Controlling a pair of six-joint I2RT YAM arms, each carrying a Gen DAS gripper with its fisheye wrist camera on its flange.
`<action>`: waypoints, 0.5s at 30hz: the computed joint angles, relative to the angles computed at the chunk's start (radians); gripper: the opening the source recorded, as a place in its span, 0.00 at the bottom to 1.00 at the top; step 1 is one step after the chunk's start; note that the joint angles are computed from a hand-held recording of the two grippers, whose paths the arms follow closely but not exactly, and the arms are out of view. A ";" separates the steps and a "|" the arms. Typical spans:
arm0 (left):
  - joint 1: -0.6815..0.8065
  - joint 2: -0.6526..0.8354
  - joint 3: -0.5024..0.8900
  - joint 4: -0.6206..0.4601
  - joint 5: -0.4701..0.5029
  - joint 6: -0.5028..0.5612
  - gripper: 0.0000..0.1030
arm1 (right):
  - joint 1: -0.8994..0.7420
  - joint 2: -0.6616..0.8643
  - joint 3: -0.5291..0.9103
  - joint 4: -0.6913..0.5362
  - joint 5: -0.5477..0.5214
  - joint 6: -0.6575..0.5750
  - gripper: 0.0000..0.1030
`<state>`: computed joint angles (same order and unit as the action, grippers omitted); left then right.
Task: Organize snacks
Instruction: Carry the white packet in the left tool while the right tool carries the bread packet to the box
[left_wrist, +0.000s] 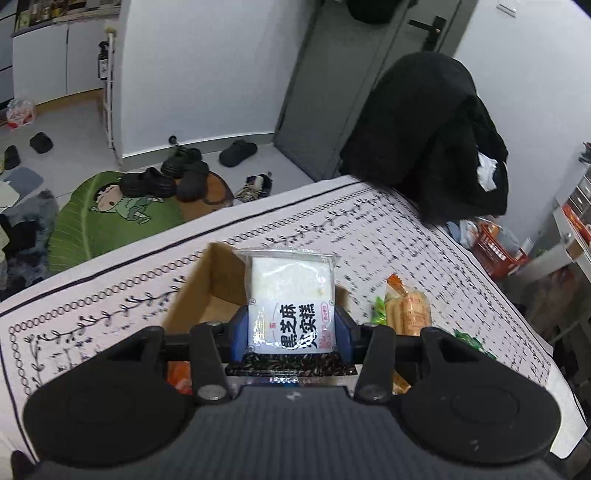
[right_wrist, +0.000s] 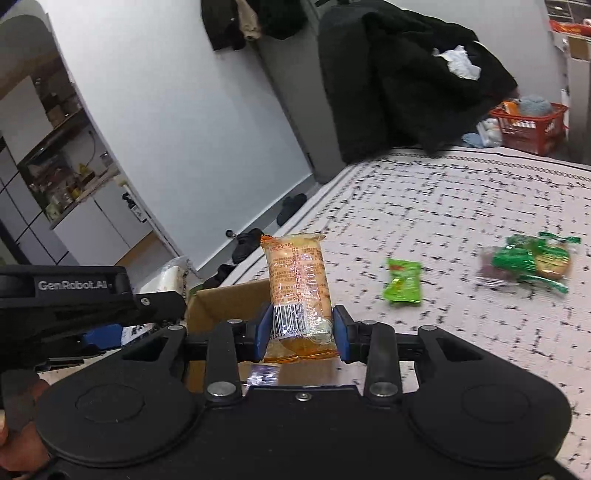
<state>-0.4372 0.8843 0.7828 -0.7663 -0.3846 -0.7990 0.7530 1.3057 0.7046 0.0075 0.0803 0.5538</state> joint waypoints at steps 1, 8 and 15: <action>0.024 -0.012 -0.005 -0.001 0.016 0.015 0.45 | 0.013 0.009 0.009 -0.001 0.009 0.003 0.33; 0.190 -0.056 -0.040 0.017 0.140 0.122 0.45 | 0.078 0.085 0.057 0.005 0.066 0.052 0.33; 0.323 -0.051 -0.097 0.080 0.261 0.200 0.45 | 0.100 0.133 0.083 -0.002 0.088 0.049 0.34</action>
